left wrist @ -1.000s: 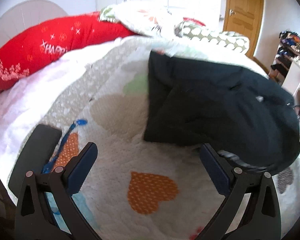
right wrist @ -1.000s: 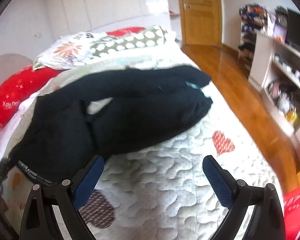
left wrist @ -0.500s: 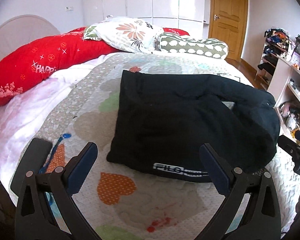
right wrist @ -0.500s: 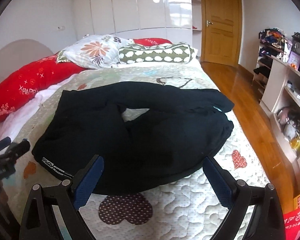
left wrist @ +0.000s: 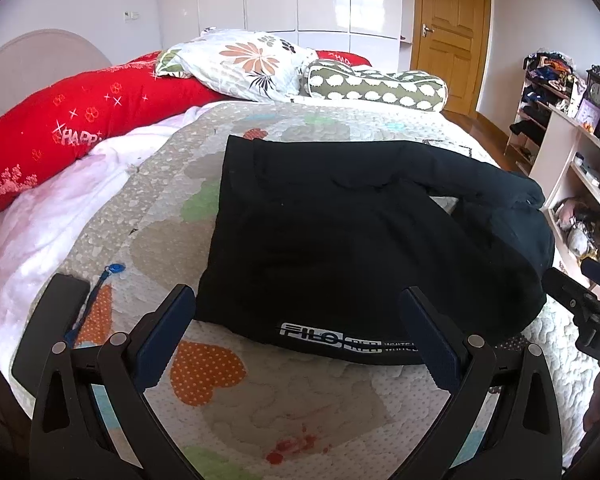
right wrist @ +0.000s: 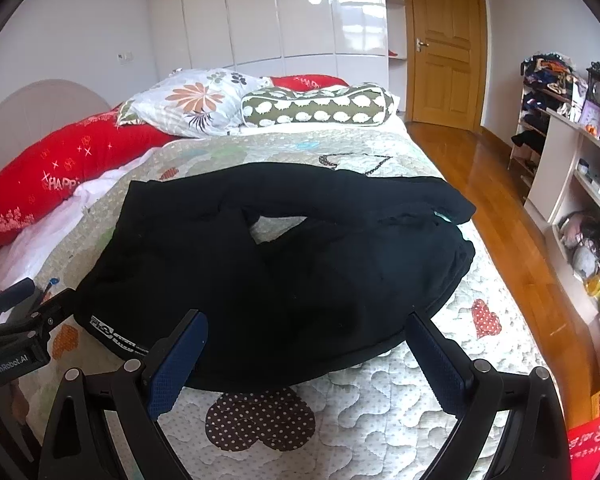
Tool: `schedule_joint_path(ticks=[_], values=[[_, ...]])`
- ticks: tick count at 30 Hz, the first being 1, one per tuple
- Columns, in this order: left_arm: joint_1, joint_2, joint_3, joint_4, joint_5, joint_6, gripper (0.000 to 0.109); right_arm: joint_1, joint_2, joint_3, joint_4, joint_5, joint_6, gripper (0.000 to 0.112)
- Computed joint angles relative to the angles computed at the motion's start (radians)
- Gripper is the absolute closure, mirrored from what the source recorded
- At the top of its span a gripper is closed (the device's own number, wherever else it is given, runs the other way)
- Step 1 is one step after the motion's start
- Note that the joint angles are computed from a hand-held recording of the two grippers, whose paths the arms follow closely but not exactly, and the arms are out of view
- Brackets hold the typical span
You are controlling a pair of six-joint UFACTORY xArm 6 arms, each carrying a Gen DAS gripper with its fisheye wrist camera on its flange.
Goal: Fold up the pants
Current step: 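Move both grippers toward the folded black pants on the quilt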
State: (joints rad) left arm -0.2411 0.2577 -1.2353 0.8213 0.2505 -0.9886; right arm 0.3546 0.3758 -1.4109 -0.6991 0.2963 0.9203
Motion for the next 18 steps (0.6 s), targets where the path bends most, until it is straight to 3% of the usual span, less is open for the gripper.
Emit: schedule_joint_path(ticks=[18], values=[[-0.001, 0.043, -0.028, -0.028, 0.006, 0.029, 0.006, -0.006, 0.024, -0.013, 0.056, 0.006, -0.041, 0.013]])
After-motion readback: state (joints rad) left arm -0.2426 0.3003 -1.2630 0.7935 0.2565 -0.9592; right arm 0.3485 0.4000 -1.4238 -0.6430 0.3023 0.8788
